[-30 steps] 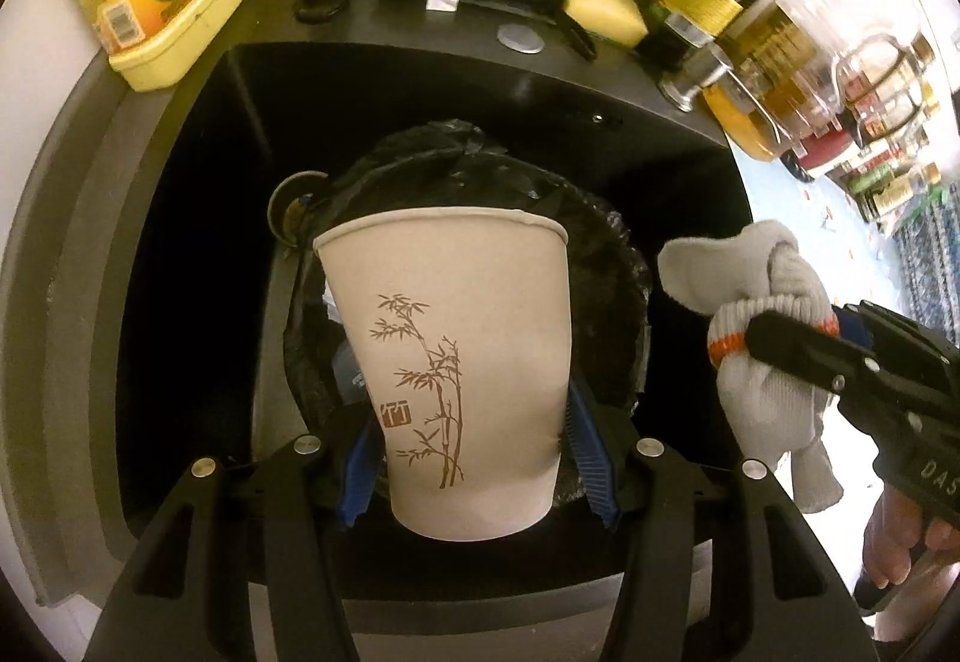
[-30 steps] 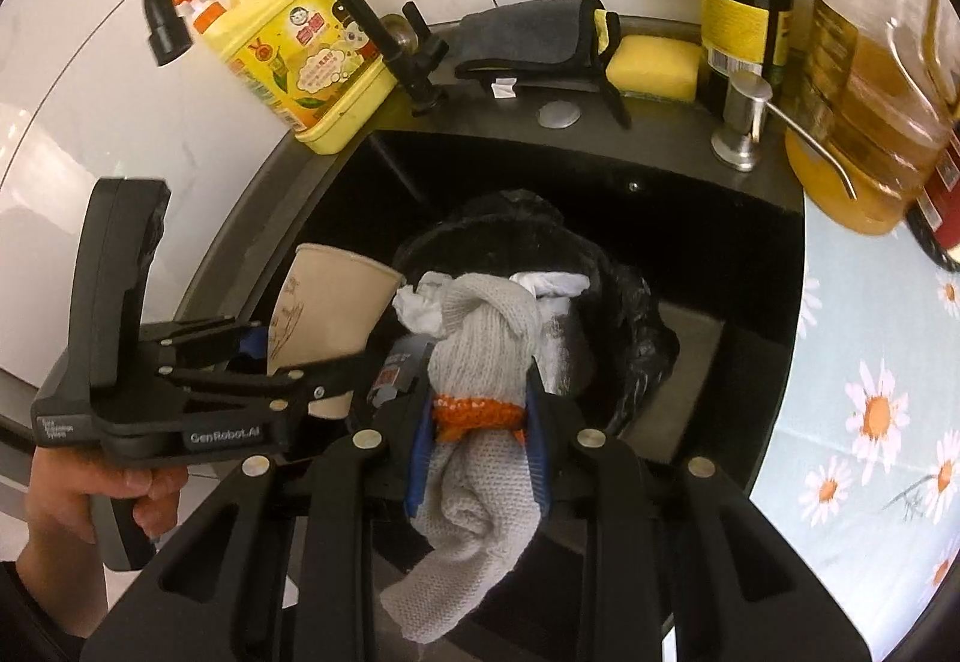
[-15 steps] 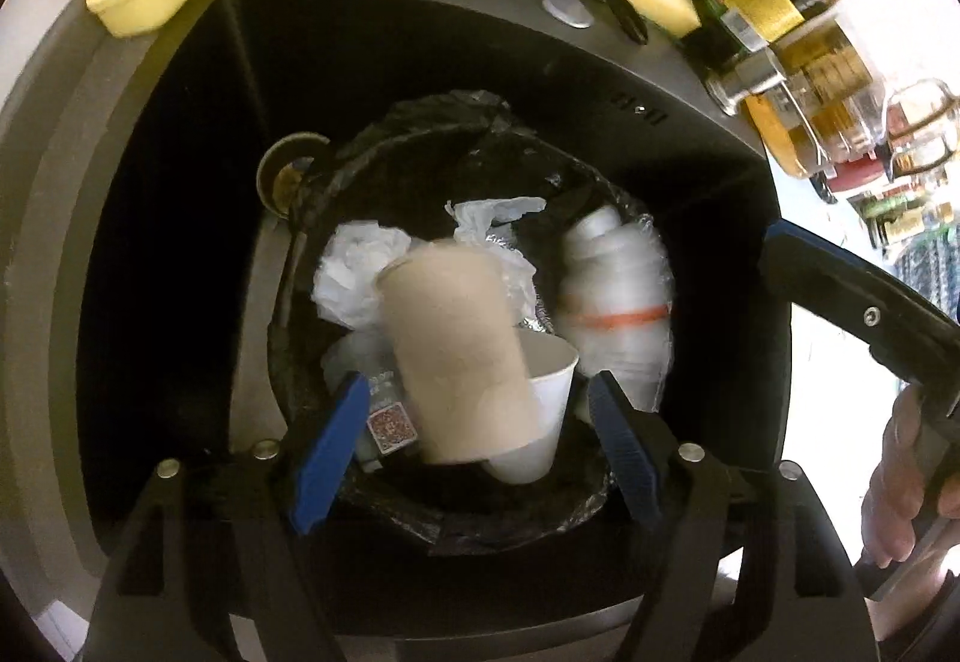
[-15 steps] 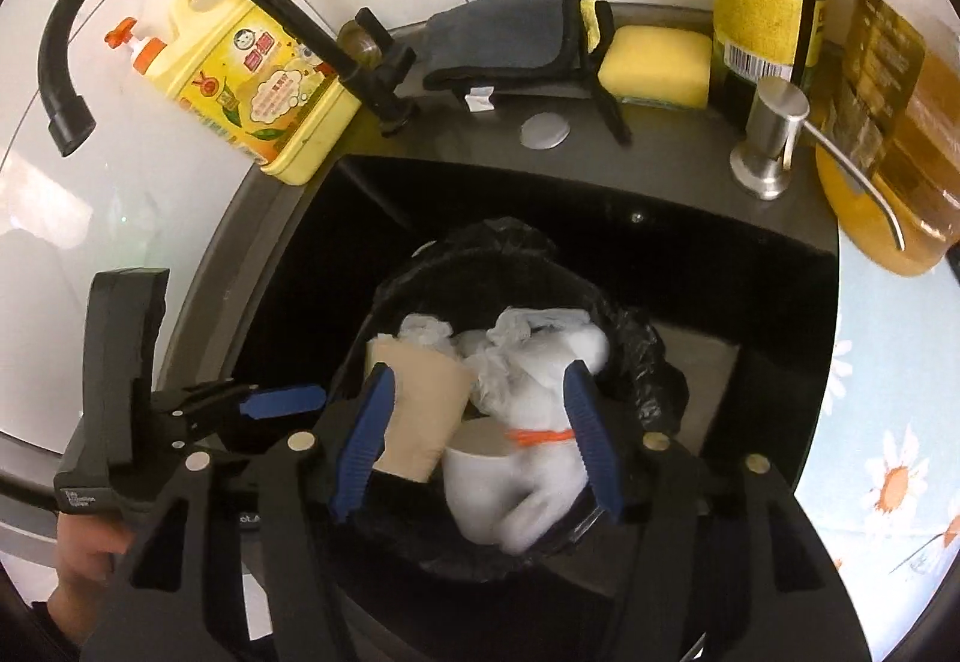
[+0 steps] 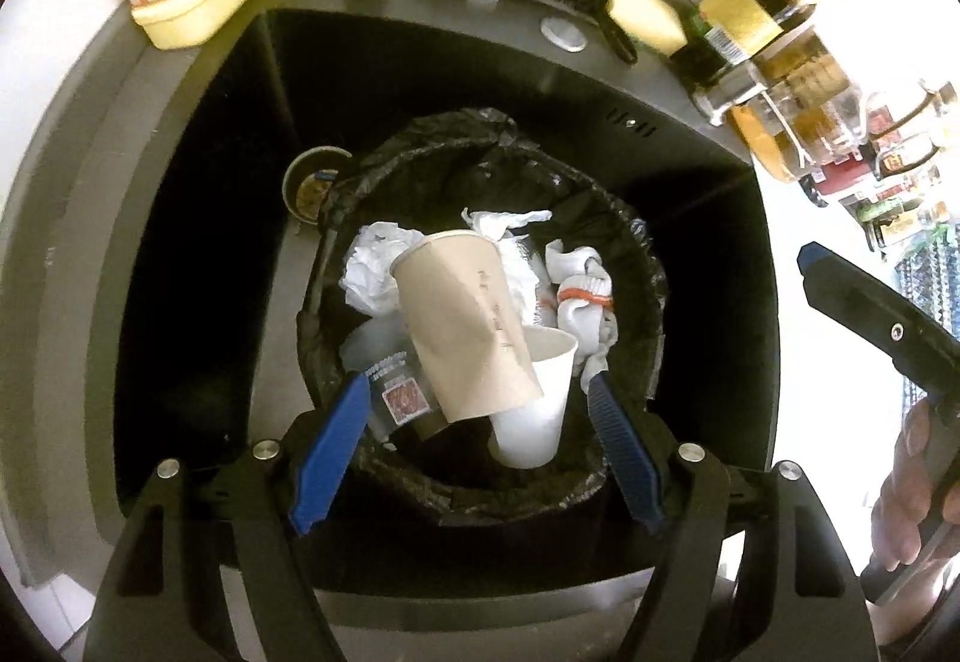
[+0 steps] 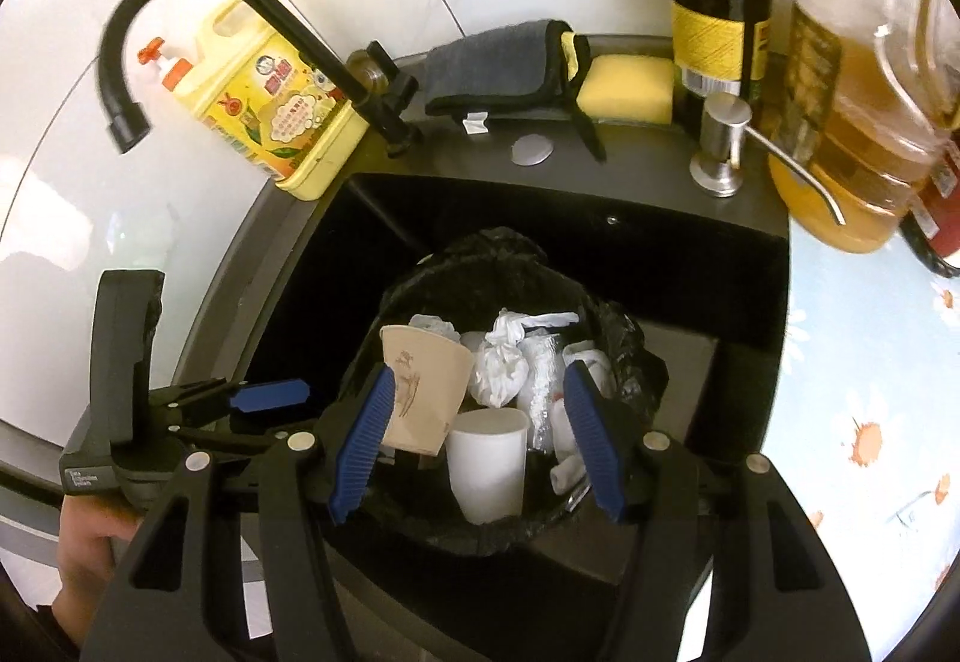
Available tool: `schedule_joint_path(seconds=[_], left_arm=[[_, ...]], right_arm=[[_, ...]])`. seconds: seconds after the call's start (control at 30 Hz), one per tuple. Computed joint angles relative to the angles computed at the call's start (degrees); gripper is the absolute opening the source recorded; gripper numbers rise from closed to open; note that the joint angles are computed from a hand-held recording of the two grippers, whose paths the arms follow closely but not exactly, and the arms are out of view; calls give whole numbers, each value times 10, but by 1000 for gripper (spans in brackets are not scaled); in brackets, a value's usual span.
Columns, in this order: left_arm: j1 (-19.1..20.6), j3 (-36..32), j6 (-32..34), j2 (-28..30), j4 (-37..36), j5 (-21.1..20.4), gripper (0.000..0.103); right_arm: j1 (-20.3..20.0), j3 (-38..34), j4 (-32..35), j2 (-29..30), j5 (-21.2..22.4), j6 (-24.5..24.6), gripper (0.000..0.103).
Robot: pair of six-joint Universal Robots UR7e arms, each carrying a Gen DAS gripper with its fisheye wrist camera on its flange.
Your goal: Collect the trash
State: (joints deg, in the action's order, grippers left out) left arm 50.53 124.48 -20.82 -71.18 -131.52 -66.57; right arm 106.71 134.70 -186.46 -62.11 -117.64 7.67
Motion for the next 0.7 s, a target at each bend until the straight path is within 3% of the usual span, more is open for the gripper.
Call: schedule_joint_path(seconds=[0.37,0.43,0.63,0.7], left_arm=[[-67,53,-37,-79,1,2,73],[-84,63,-36,-89,4,4,73],[-143,90,-73,-120,13,4,73],[-173,104,-100,-136,19,10,79]], right_arm=[[41,60,-8,-54,-28,29,59],[47,66,4,-63,-37,39,66],[66,101,26,-109,-50,50,69],[73,119,34,-135,-56,52,70]])
